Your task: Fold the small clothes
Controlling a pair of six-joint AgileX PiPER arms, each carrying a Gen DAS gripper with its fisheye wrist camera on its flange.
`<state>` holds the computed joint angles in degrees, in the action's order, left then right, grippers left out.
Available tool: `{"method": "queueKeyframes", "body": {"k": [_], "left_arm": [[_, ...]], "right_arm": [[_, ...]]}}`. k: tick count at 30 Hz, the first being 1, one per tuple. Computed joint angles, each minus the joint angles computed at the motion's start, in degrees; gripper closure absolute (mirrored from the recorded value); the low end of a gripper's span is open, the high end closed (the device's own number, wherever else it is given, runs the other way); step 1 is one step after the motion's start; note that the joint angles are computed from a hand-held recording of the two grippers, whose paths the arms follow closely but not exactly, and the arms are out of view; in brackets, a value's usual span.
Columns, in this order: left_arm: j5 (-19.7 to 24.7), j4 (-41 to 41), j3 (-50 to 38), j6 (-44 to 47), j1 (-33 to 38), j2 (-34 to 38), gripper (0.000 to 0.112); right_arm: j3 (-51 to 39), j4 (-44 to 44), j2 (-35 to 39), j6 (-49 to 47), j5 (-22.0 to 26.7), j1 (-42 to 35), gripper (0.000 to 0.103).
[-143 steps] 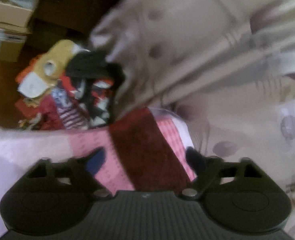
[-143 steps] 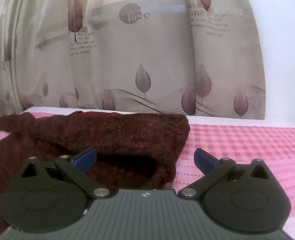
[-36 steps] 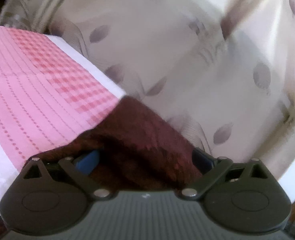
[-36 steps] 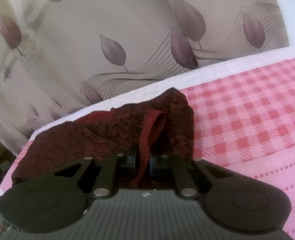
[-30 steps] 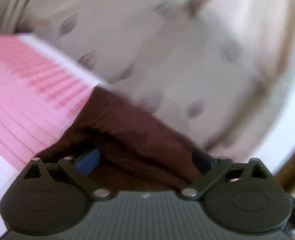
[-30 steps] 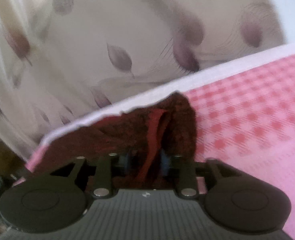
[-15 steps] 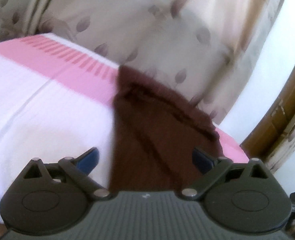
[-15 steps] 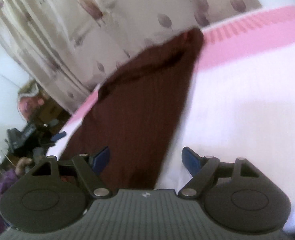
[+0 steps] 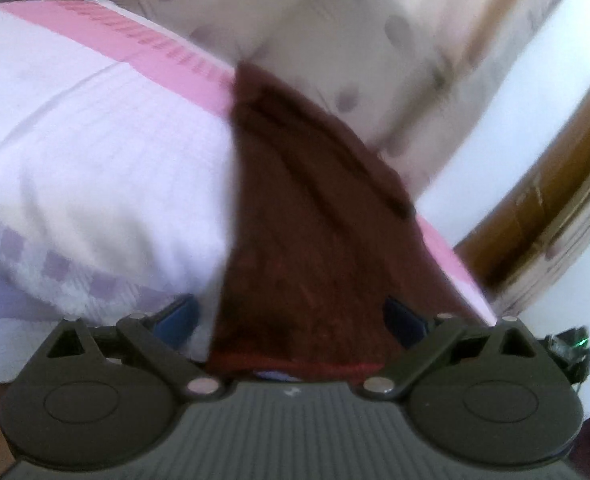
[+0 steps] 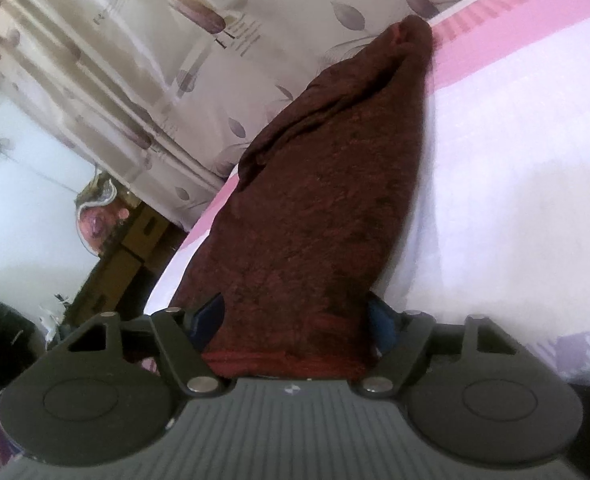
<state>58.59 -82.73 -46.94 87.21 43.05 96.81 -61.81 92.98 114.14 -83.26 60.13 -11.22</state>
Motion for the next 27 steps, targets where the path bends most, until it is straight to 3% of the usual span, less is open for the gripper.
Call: {"method": "queueKeyframes", "body": {"k": [3, 4, 5, 6, 7, 8, 13, 15, 22, 27], "left_arm": [[-1.48, 1.34, -0.77, 0.72, -1.82, -0.59, 0.025], [-1.28, 2.24, -0.98, -0.09, -1.6, -0.82, 0.05], [-1.75, 2.78, -0.7, -0.54, -1.22, -1.38, 0.091], [-1.1, 2.97, -0.28, -0.59, 0.12, -1.7, 0.099], [0.55, 2.13, 0.45, -0.64, 1.54, -1.83, 0.099], [1.28, 1.2, 1.25, -0.76, 2.23, -2.41, 0.099], [3.41, -3.1, 2.69, -1.5, 1.13, -5.41, 0.1], [4.94, -5.32, 2.76, -1.73, 1.55, -6.02, 0.1], [6.43, -3.39, 5.61, -1.72, 2.37, -9.12, 0.1], [6.69, -3.62, 6.81, -1.05, 3.84, -7.82, 0.1]], "right_arm": [[-0.39, 0.75, 0.89, 0.3, -0.29, 0.06, 0.045], [-0.22, 1.15, 1.04, 0.03, -0.53, 0.24, 0.051], [-0.14, 1.4, 1.02, -0.33, -1.2, 0.56, 0.055], [0.12, 1.58, 0.84, -0.89, -1.96, 0.87, 0.063], [0.42, 1.65, 0.61, -1.31, -2.72, 1.13, 0.078], [0.75, 1.66, 0.32, -1.37, -3.93, 1.49, 0.083], [0.98, 1.08, -0.03, -1.47, -2.55, 1.26, 0.084], [0.47, 1.5, -0.19, -0.73, 0.23, -0.11, 0.084], [2.35, 0.56, -4.1, -0.07, 7.04, -4.68, 0.087], [5.64, -0.89, -4.97, -1.3, 7.33, -6.72, 0.087]]}}
